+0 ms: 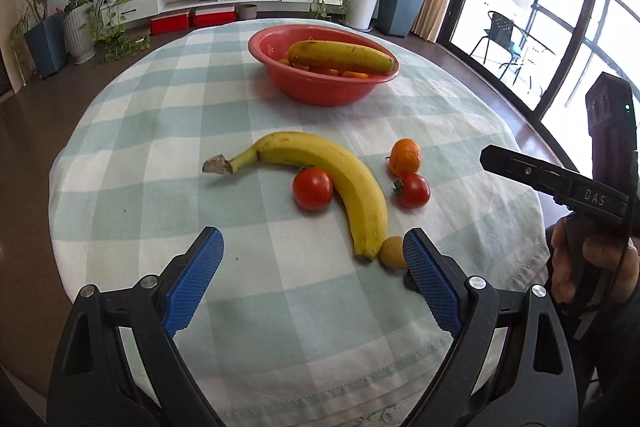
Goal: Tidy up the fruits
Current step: 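Withdraw both grippers from the bowl toward the remaining fruit, then move the left gripper to the red tomato and grasp it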
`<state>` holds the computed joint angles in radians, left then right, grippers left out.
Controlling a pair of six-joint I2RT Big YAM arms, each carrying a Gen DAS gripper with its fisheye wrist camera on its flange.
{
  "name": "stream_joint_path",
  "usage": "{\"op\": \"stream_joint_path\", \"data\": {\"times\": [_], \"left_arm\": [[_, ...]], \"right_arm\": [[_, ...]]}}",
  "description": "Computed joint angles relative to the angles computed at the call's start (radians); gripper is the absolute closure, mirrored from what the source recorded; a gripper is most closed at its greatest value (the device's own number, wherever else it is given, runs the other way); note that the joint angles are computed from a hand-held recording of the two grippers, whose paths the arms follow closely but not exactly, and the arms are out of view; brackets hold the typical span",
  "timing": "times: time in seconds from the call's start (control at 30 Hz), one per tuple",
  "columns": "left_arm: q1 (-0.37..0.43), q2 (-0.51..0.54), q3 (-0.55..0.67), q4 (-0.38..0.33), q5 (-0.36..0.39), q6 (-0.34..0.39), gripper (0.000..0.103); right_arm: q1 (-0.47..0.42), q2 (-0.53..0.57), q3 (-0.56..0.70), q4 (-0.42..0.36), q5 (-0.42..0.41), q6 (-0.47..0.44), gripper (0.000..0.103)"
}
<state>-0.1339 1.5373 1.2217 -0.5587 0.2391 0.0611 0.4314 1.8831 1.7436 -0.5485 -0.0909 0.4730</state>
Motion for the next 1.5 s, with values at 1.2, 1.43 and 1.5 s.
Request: {"op": "stream_joint_path", "data": {"times": [1.2, 1.43, 1.5], "left_arm": [[0.009, -0.002, -0.019, 0.016, 0.063, 0.013, 0.030], [-0.013, 0.064, 0.083, -0.068, 0.067, 0.022, 0.050], [-0.003, 0.085, 0.125, -0.087, 0.081, 0.005, 0.050]], "right_arm": [[0.131, 0.002, -0.009, -0.113, 0.037, -0.283, 0.033], [0.124, -0.010, -0.029, -0.090, 0.034, -0.256, 0.033], [0.124, -0.012, -0.032, -0.086, 0.031, -0.258, 0.033]]}}
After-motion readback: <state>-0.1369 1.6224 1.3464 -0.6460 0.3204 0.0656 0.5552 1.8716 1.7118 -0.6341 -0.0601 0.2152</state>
